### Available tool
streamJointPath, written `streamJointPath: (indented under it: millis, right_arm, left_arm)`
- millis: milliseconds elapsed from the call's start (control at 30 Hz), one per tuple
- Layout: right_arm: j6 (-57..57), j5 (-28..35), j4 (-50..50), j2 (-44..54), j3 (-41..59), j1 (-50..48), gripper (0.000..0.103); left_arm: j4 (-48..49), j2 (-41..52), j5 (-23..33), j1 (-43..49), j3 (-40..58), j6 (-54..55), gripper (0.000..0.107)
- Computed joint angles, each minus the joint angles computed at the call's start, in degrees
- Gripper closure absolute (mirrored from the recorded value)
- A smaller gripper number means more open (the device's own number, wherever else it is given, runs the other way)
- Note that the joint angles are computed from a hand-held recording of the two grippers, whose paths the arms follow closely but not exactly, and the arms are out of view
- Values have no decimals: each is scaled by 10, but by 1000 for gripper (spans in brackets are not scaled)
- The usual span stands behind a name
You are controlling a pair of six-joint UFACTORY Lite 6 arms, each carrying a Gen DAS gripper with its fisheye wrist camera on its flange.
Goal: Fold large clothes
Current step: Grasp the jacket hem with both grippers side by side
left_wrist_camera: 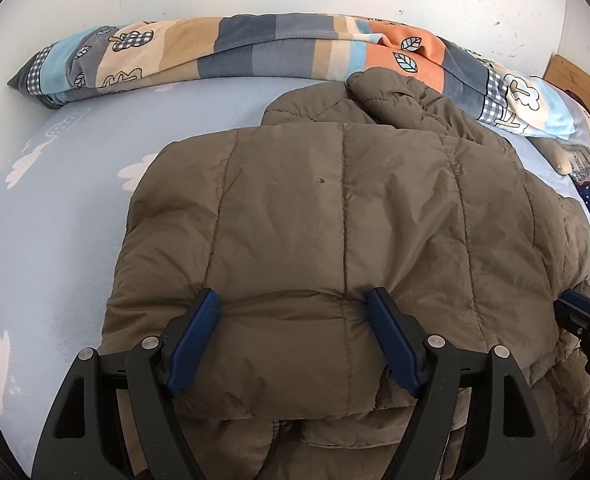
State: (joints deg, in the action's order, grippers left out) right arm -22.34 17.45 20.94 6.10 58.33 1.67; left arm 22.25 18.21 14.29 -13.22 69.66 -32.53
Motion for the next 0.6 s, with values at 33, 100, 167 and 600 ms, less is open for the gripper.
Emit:
streamJointPath:
  millis: [33,100,167,600]
  right_arm:
    - [3,0,-3,2,1,0,74]
    - [23,3,-21,3,4,3,74]
    - [40,8,-39,1,7,6,74]
    - [48,20,-46,-38,6,5,74]
  left_arm:
    - [5,-2,-1,1,-2,-5,30]
    - [22,-13,3,-1,-6,-26,30]
    - [50,-28,7,-5,-12,-58,30]
    - [155,-34,52,-73,28,-158,30]
